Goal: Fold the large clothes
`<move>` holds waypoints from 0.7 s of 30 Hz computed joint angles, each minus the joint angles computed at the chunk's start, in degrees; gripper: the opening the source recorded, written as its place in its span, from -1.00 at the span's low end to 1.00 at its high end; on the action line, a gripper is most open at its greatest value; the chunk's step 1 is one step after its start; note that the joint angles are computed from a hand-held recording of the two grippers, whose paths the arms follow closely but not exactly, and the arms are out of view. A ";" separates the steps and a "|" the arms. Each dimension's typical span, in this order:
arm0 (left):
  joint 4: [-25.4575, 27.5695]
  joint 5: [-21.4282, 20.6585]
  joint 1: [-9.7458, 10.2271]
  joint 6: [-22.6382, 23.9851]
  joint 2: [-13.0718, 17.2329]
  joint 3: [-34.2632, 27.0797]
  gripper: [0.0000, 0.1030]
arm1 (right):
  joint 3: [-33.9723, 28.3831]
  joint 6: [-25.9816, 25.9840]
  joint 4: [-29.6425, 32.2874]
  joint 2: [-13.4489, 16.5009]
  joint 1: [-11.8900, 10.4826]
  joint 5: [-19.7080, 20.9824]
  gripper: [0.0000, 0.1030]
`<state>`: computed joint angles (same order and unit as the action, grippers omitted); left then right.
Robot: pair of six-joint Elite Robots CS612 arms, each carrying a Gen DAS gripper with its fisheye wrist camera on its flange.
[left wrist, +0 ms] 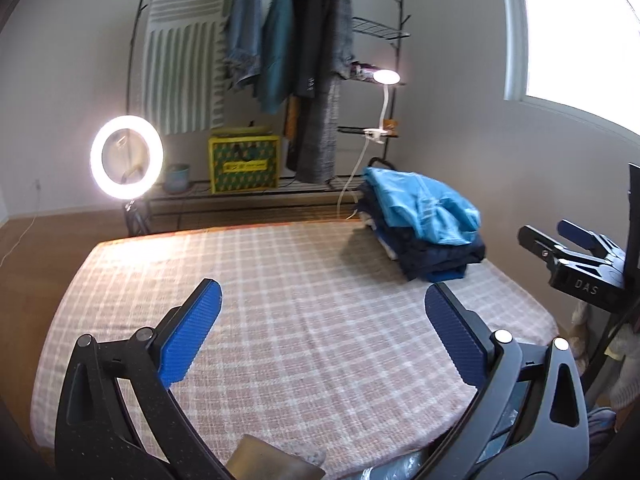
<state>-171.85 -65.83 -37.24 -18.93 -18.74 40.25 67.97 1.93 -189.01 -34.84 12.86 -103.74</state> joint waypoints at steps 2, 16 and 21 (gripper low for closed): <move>1.85 -0.89 0.48 -0.37 0.63 -0.98 1.00 | -0.99 -0.53 -0.27 1.10 0.20 -1.22 0.99; 7.12 -1.25 1.28 -0.99 3.38 -5.00 1.00 | -5.08 2.85 11.39 3.89 -0.68 -0.72 0.99; 7.69 -1.38 1.13 0.10 3.63 -5.48 1.00 | -5.06 5.40 12.35 3.84 -0.99 0.25 0.99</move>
<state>-164.16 -67.20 -36.11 -18.83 -15.11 34.76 62.92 7.33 -176.66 -31.00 11.86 -103.49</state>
